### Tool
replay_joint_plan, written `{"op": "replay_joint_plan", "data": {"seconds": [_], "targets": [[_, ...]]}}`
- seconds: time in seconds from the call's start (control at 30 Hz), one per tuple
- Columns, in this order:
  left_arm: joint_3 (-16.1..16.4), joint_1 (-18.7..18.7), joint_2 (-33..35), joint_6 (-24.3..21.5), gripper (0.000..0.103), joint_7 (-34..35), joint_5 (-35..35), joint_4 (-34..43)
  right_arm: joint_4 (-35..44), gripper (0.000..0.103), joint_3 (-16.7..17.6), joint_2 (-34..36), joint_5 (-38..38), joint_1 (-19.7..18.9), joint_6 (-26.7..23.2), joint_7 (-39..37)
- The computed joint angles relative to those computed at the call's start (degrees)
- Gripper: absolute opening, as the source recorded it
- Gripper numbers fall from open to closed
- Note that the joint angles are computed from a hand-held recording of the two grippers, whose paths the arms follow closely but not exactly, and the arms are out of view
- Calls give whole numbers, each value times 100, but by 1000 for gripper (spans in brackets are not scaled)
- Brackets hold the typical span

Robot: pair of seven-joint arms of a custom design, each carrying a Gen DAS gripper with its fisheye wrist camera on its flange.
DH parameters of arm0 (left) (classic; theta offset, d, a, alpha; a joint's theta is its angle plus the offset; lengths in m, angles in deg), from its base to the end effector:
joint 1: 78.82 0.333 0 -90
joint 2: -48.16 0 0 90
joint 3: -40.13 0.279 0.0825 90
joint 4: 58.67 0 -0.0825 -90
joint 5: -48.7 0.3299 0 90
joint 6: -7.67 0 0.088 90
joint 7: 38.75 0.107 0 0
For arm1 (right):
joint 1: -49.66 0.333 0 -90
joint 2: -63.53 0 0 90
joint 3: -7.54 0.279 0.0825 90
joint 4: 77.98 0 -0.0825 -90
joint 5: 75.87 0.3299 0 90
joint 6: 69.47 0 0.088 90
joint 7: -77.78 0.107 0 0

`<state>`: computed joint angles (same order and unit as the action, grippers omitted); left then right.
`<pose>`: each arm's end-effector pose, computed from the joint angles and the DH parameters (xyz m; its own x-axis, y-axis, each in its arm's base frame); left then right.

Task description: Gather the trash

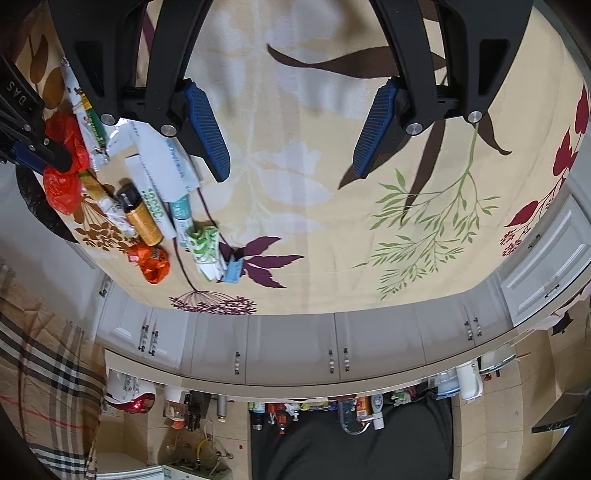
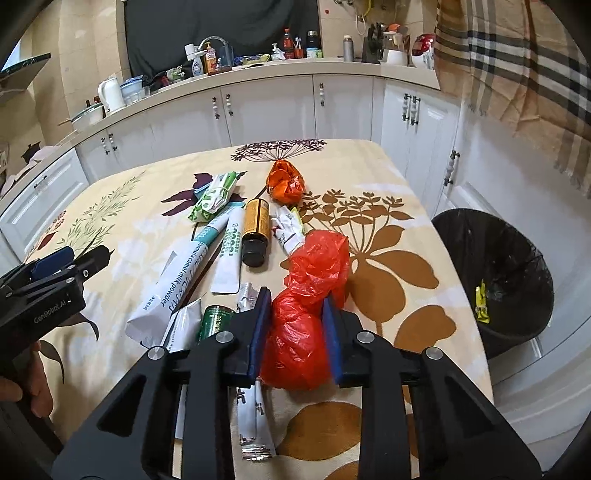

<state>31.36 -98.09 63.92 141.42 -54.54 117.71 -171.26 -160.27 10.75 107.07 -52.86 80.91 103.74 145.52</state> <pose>0.5114 -0.2505 0.3502 0.5090 -0.8605 -0.0208 -0.5746 -0.3217 -0.7526 0.6017 0.3640 0.3391 0.5739 -0.8153 -0.0773 -0.5798 -0.3379 -0.7414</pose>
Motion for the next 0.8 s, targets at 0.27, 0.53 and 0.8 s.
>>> {"op": "replay_joint_plan", "data": {"seconds": [0.27,0.53,0.8], "targets": [[-11,-89,212,107,67,216,-44,345,-127,26,-224,-56,27,16,292,142],[57,-208,598,290,67,564,-247,859,-113,26,-404,-2,-3,-5,482,253],[166,-303,977,475,64,1096,-683,1220,-90,26,-222,25,114,-205,503,124]]}}
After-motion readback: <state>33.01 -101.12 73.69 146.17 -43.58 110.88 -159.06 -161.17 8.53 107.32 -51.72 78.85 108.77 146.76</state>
